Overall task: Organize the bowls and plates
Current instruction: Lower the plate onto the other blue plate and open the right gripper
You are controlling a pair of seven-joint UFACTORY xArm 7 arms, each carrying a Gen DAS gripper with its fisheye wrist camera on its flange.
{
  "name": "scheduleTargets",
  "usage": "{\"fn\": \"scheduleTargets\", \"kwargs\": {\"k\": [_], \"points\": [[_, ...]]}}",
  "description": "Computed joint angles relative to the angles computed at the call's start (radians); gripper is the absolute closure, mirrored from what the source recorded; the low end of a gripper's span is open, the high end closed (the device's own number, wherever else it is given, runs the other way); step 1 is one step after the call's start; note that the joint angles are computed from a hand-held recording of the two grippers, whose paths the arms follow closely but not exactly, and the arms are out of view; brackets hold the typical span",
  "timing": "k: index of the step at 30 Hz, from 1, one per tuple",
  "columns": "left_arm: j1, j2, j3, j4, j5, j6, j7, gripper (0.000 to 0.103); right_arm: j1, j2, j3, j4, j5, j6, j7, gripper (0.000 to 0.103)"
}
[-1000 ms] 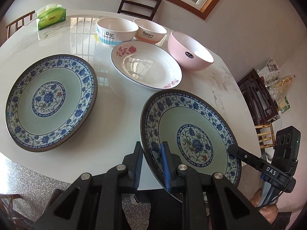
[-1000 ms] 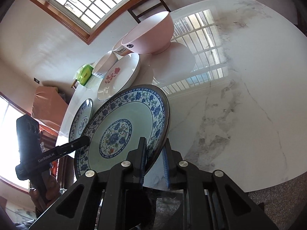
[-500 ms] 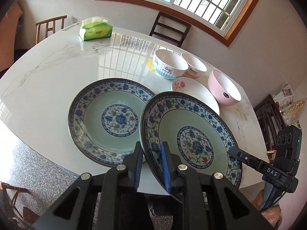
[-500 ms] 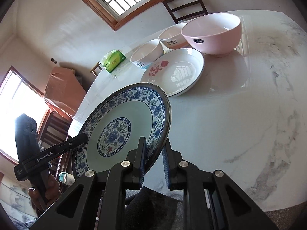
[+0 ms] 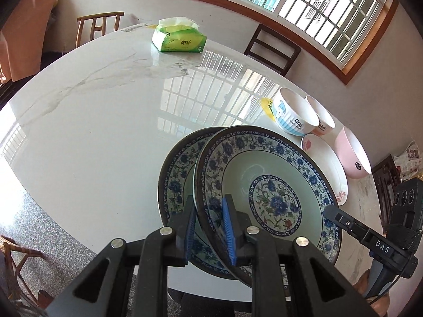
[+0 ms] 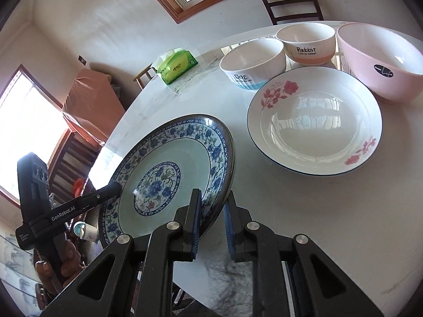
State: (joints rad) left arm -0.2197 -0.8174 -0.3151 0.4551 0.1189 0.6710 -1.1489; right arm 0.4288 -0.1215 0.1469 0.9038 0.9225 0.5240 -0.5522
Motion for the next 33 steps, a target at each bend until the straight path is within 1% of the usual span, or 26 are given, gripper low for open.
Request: {"fn": "scheduleTargets", "kwargs": {"k": [8,13,22,29,31,33], "points": [[0.029,0.000,0.005,-0.025,0.029,0.000,0.007,0.081,0.011,0.067,0.036,0.051,-0.072,-0.042,0.056,0.086],[0.034,0.012,0.017,-0.038,0.031,-0.020,0.017,0.081,0.009,0.097,0.048,0.067,-0.091,-0.045,0.083,0.086],[0.043,0.021,0.010,-0.041,0.046,-0.024,0.021,0.081,0.004,0.106,0.061,0.073,-0.121,-0.050,0.109,0.085],[0.052,0.035,-0.010,-0.030,0.072,-0.010,0.011,0.080,0.006,0.106,0.063,0.070,-0.123,-0.058,0.107,0.085],[0.064,0.049,-0.036,-0.009,0.097,0.022,0.002,0.081,0.007,0.106,0.063,0.069,-0.125,-0.061,0.109,0.085],[0.068,0.053,-0.052,0.003,0.127,0.034,-0.003,0.081,0.008,0.106,0.064,0.068,-0.138,-0.067,0.115,0.085]]}}
